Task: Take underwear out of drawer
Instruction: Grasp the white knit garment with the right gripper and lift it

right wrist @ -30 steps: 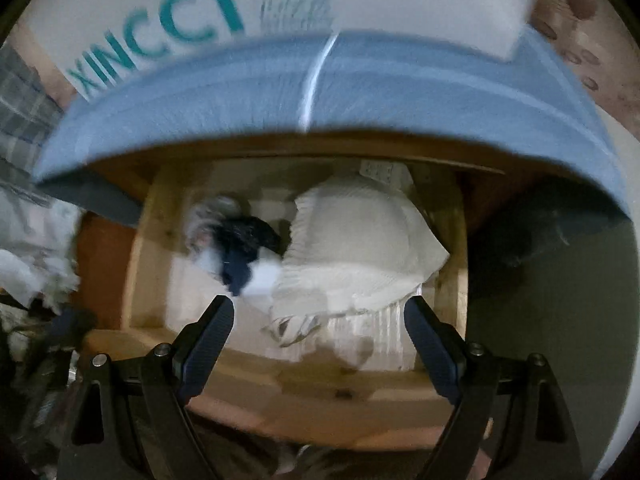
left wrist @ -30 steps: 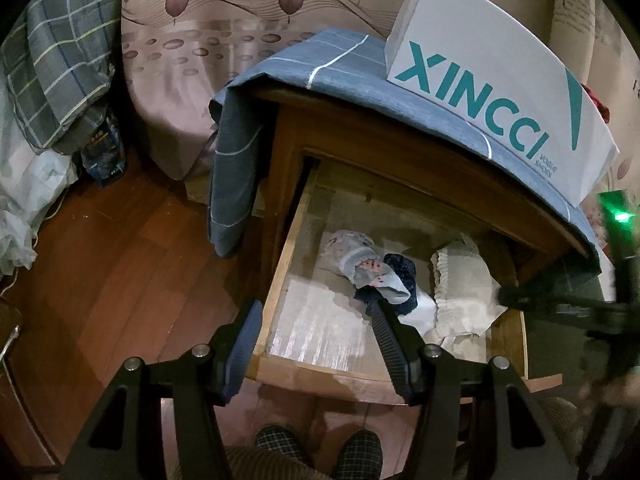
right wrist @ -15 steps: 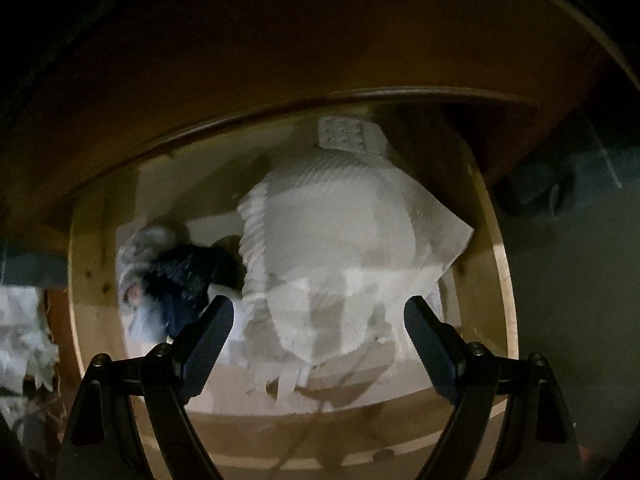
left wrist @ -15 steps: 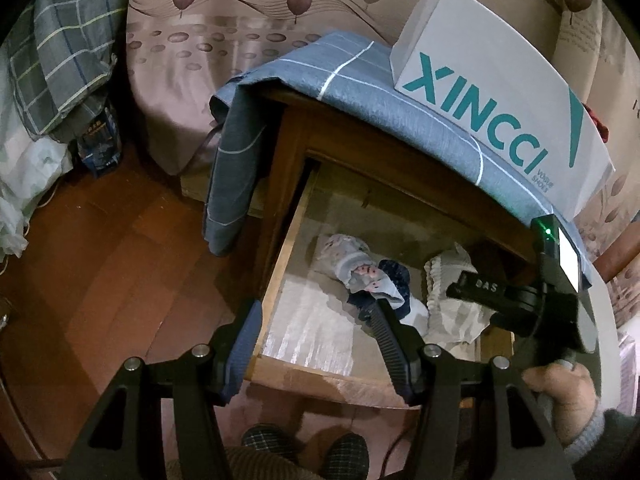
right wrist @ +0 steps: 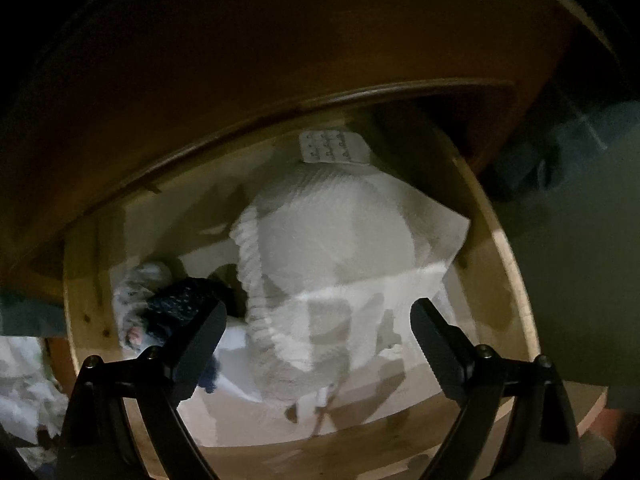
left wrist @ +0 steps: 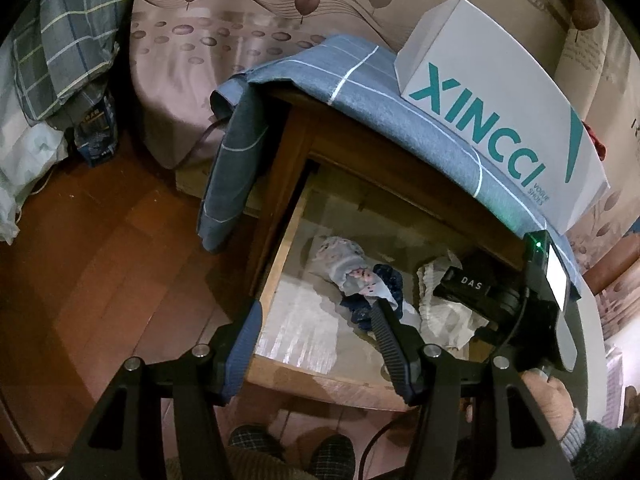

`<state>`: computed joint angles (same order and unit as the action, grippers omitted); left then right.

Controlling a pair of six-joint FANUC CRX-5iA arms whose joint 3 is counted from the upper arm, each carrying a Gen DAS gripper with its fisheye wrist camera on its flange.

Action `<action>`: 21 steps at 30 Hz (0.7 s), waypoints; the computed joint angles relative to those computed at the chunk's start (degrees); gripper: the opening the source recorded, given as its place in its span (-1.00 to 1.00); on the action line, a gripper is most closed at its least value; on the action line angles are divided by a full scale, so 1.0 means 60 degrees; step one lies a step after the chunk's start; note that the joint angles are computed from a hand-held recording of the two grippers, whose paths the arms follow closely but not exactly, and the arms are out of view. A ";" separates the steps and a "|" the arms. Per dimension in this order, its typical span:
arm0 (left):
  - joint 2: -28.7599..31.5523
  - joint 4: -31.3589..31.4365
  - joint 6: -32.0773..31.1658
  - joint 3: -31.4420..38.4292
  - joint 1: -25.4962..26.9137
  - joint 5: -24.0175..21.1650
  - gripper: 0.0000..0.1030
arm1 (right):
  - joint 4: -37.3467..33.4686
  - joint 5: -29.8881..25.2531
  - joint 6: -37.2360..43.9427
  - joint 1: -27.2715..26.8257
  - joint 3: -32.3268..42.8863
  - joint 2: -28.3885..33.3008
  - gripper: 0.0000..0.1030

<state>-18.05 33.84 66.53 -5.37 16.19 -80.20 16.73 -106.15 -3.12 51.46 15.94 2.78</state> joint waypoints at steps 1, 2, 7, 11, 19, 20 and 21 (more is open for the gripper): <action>-0.0002 0.0020 -0.0006 -0.0005 0.0016 -0.0005 0.13 | -0.0169 -0.0007 -0.0251 -0.0014 0.0031 -0.0046 0.78; 0.0001 0.0049 -0.0009 -0.0009 0.0038 -0.0025 0.14 | -0.0322 0.0078 -0.0570 -0.0010 -0.0038 -0.0170 0.78; -0.0018 0.0197 -0.0016 -0.0078 0.0156 -0.0060 0.13 | -0.1039 0.0487 -0.1775 -0.0341 -0.0343 -0.0535 0.78; 0.0011 0.0256 0.0027 -0.0087 0.0176 -0.0104 0.14 | -0.1647 0.0709 -0.2503 -0.0696 -0.0543 -0.0747 0.78; 0.0023 0.0245 0.0084 -0.0073 0.0168 -0.0126 0.13 | -0.1525 0.1291 -0.3285 -0.1201 -0.0817 -0.0852 0.79; 0.0038 0.0238 0.0099 -0.0053 0.0162 -0.0141 0.13 | -0.1401 0.1339 -0.3573 -0.1197 -0.0936 -0.0903 0.82; 0.0045 0.0233 0.0103 -0.0046 0.0152 -0.0147 0.13 | -0.1388 0.1393 -0.3865 -0.1230 -0.1045 -0.0956 0.84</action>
